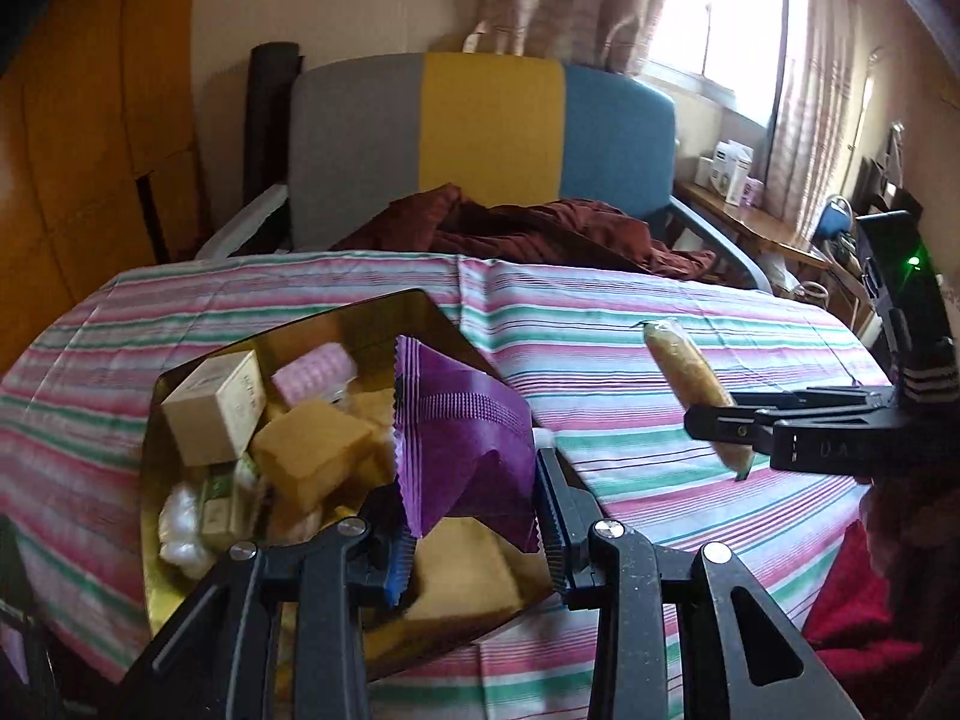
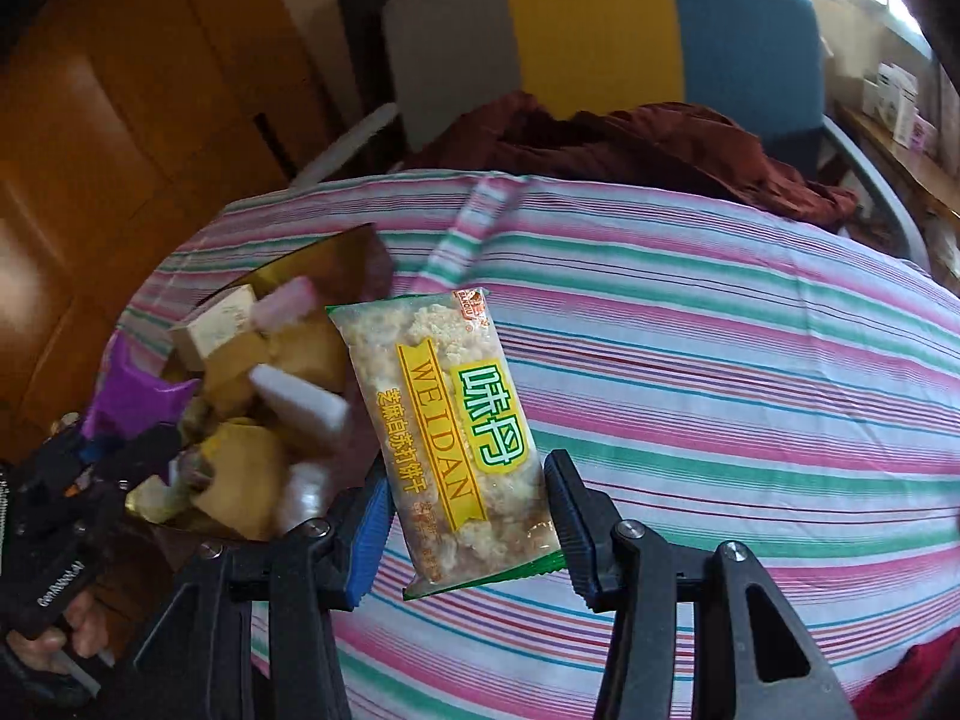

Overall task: Organize objects
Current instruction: 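Carry the snack bar and purple packet over the gold tray, then lower the snack bar and purple packet into the tray and open both tools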

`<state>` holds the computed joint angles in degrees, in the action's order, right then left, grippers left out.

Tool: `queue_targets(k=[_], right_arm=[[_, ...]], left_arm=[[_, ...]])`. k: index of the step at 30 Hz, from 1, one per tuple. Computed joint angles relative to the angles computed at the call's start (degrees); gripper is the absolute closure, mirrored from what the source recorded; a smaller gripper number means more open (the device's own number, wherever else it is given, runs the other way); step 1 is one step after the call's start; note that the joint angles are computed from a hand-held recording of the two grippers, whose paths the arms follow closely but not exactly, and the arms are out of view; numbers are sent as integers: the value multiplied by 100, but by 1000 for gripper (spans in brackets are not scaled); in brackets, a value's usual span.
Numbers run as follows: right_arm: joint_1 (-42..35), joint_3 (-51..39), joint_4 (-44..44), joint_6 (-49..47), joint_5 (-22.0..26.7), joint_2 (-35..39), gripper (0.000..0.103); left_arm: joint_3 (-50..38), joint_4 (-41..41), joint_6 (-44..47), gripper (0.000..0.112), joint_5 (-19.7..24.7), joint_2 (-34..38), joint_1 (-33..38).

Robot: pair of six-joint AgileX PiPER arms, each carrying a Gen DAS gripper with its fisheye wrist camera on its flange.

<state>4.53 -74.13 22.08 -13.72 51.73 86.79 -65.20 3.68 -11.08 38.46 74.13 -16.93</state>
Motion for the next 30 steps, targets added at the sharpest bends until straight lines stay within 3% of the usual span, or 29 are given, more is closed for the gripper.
queue_targets(k=[7,14,30], right_arm=[[855,-163,79,318,-195,107,54],[1708,-593,-144,623,-381,509,54],[2192,-1018,-754,1239,-501,1162,54]], left_arm=[[322,-507,523,77,51,-452,976],[509,-167,375,77,-14,-523,1681],[710,-273,481,76,-207,-193,1766]])
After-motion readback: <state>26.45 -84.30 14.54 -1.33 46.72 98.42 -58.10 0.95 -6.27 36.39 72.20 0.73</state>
